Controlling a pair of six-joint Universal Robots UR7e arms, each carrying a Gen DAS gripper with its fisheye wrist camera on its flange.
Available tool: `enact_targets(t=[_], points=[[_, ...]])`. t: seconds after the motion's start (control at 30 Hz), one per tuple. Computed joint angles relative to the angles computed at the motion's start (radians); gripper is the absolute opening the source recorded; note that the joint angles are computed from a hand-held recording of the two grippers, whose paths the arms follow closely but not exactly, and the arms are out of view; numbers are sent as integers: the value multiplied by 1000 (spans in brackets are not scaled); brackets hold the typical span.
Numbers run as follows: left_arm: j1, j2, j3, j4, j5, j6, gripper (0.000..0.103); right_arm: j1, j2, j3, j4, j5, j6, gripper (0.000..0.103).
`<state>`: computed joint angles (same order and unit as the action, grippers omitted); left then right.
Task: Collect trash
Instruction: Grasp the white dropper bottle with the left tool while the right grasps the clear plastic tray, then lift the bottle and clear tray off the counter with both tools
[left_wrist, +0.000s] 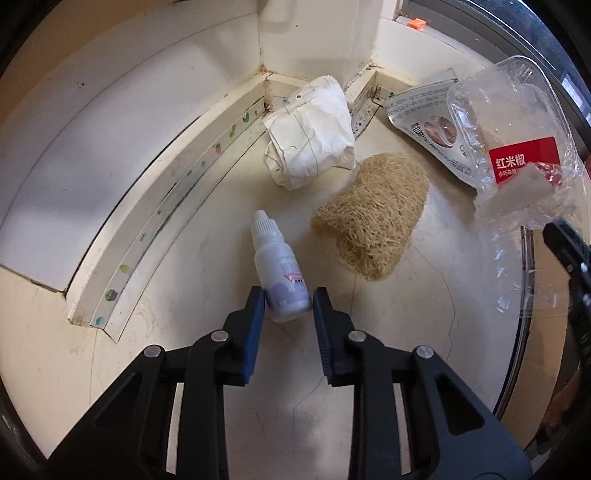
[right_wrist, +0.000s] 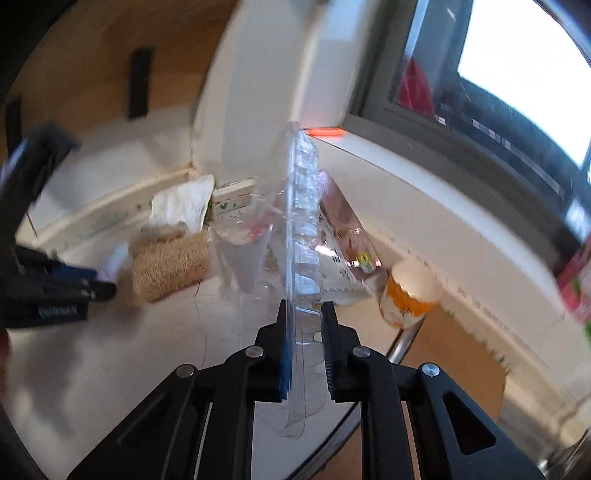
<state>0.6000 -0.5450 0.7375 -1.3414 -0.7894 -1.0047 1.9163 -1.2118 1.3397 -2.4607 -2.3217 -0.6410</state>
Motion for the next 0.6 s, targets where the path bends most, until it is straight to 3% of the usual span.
enact_targets(t=[0.23,0.6], points=[[-44,-82,133,-124,-22,70,22,-9,-58,-59,238,76,260,14],[-161,-283,370,-237,-103,110,22,81,-231,59,413,91,525,14]])
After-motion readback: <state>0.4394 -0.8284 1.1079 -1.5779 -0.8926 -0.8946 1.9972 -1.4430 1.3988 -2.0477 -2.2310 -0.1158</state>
